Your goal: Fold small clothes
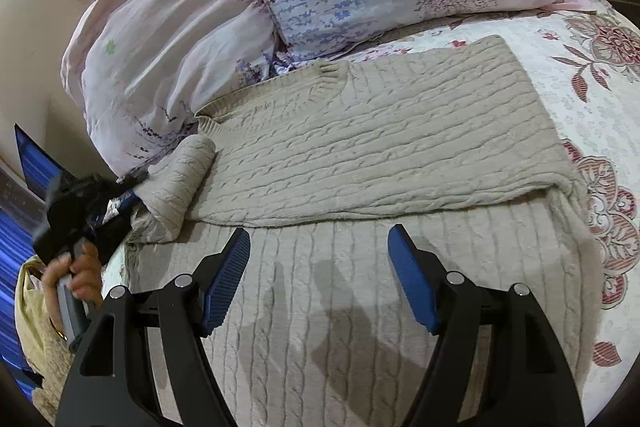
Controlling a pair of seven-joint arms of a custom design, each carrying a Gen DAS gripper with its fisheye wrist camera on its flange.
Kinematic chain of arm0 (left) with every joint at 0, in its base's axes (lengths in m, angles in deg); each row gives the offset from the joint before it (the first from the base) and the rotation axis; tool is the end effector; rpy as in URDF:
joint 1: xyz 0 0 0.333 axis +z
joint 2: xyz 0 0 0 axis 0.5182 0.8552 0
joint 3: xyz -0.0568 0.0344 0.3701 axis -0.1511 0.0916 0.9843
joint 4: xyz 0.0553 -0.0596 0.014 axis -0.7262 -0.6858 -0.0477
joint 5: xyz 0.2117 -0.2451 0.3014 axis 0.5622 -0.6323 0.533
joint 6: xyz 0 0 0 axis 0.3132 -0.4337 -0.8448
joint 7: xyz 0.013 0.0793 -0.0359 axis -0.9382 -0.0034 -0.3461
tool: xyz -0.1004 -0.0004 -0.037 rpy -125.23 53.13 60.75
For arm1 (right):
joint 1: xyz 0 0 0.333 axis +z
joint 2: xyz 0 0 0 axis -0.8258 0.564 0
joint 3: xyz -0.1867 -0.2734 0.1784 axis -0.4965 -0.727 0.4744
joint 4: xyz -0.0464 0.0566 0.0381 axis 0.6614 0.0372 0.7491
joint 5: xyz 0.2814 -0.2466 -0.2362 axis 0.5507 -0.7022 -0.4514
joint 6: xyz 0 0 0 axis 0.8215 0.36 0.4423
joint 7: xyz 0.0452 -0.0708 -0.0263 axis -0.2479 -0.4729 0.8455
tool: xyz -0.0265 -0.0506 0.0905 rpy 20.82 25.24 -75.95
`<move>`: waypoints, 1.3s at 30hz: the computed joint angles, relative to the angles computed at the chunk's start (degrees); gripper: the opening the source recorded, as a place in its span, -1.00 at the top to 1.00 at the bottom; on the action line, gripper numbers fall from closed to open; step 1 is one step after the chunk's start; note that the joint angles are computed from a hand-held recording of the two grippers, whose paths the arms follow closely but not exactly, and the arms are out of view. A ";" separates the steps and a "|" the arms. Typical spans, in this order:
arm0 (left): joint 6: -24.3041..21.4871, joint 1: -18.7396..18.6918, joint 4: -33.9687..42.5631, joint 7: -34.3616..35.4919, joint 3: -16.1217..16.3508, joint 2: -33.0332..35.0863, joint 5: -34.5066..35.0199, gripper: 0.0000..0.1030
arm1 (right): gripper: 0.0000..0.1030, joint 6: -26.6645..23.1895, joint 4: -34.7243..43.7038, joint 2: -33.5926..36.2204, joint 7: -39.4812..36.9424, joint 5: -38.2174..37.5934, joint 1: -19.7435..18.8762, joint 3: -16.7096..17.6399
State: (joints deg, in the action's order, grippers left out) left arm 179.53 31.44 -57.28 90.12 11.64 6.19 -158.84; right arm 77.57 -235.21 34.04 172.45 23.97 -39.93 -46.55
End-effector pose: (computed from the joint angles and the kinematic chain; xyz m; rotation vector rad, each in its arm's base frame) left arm 0.5859 -0.0531 0.4878 1.9646 -1.5317 1.3220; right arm 0.3999 0.2204 0.5312 -1.1892 2.1823 -0.1721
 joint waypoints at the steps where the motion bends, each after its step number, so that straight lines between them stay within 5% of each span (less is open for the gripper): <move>1: 0.47 -0.62 0.48 2.65 -0.58 -0.49 -0.91 0.82 | -0.42 -0.08 -0.26 -0.43 0.53 -0.33 -0.42 0.31; 5: -3.79 -3.46 2.36 12.72 -2.07 -1.33 -0.78 0.81 | -0.42 -0.50 -1.87 -2.48 3.04 -0.95 -1.62 1.02; 6: -5.94 -4.27 2.32 14.44 -2.49 -1.41 0.62 0.70 | -0.42 -0.72 -2.33 -3.03 3.60 -0.93 -1.74 1.08; 9: -12.45 -6.39 2.33 18.17 -3.69 -1.35 7.68 -0.03 | -0.42 -2.04 -3.54 -4.72 5.30 -1.08 -2.25 1.40; 13: -10.88 -7.77 -1.24 24.83 -3.58 -4.72 11.13 -0.25 | -0.41 -3.63 -4.94 -7.31 7.52 -1.98 -3.43 1.84; 18: -8.63 -5.53 -2.82 22.78 -0.28 -6.31 13.26 -0.27 | -0.29 -2.08 -4.17 -7.05 6.48 -2.94 -3.80 0.83; 22: -1.63 -2.81 -5.21 19.28 1.30 -7.53 18.22 -0.27 | -0.16 -0.44 -2.52 -4.46 6.02 -2.29 -4.57 -0.11; 30: 1.73 0.37 -8.35 18.84 4.60 -8.72 24.40 -0.27 | 0.08 -1.89 -1.00 0.05 6.56 1.05 -4.04 -2.06; 31: 1.90 0.45 -8.40 18.83 4.64 -8.59 24.66 -0.27 | 0.14 -1.81 -1.02 0.14 6.77 0.87 -4.18 -1.89; 34: 1.27 0.81 -8.30 19.06 5.05 -8.00 24.76 -0.27 | 0.77 0.07 -0.39 1.83 3.01 2.49 -1.61 -3.92; 36: 0.90 1.02 -8.04 19.04 5.03 -7.51 24.72 -0.27 | 0.81 1.19 0.41 1.79 3.79 -1.24 -4.35 -1.01; 39: 1.20 1.00 -8.10 18.86 4.49 -7.34 24.75 -0.27 | 0.82 2.56 1.36 -1.55 11.75 -14.70 -13.68 7.72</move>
